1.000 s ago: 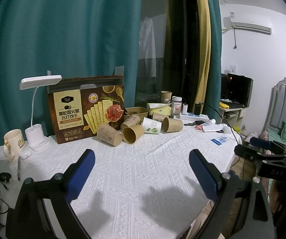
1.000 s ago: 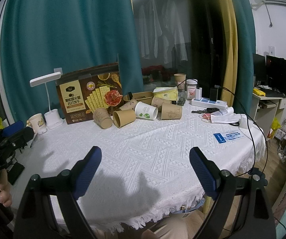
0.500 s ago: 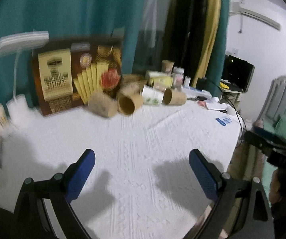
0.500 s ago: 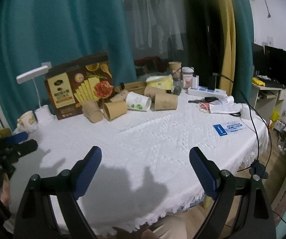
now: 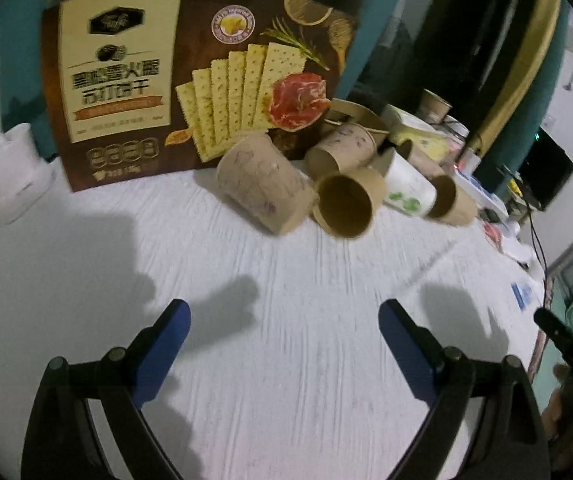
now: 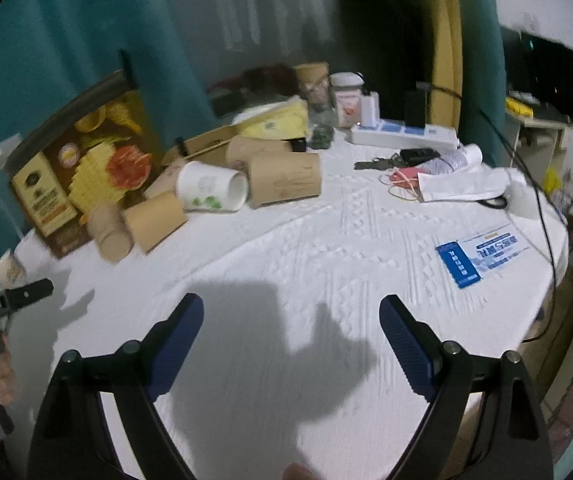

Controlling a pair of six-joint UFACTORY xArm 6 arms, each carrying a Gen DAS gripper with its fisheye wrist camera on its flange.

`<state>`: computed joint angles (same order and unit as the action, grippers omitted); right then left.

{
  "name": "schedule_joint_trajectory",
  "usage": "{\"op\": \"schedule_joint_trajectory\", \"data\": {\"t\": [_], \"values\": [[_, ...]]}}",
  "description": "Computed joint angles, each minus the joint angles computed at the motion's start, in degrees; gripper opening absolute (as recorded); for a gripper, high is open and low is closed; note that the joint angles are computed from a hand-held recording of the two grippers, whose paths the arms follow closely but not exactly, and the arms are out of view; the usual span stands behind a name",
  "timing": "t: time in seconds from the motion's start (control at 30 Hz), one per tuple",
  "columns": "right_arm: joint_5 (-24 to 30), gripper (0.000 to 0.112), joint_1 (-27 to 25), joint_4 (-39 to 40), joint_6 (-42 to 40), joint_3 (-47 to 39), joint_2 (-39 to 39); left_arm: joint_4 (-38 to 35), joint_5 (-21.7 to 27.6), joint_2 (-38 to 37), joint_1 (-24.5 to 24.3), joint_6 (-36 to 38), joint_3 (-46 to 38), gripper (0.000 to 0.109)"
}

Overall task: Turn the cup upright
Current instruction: 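Reach the left tool to the printed paper cup and close on it, then lift the paper cup with the left tool toward the right tool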

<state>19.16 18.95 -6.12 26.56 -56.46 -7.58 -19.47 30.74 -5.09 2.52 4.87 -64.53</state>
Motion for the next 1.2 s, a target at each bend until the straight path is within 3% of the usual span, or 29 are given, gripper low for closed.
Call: {"op": "schedule_joint_trajectory", "data": {"t": [0.2, 0.37, 0.43, 0.63, 0.73, 0.9, 1.2], "values": [[-0.9, 0.088, -1.5, 0.2, -0.5, -3.0, 3.8, 2.1, -1.6, 9.8, -0.2, -4.5, -10.3, 0.095], [0.0, 0.088, -1.6, 3.4, -2.2, -4.5, 5.9, 3.2, 0.1, 19.3, 0.9, -10.6, -20.6, 0.095], [0.1, 0.088, -1.6, 2.7, -1.5, -4.8, 6.3, 2.5, 1.8, 22.3, 1.3, -11.8, -24.0, 0.083], [-0.6, 0.088, -1.4, 1.4, 1.4, -5.1, 6.7, -1.6, 3.5, 27.1, 2.0, -10.1, -29.5, 0.075], [-1.6, 0.088, -1.1, 1.7, 2.5, -4.0, 6.1, -6.4, 5.2, 28.0, 2.5, -7.0, -30.6, 0.071], [-3.1, 0.088, 0.2, 7.8, -3.2, -1.7, 4.6, -14.0, 7.8, 27.3, 3.8, -3.7, -30.2, 0.065], [-4.7, 0.088, 2.0, 6.1, -1.1, 5.8, -4.2, -17.4, 6.3, 13.2, 4.6, 3.1, -16.3, 0.062]]}}
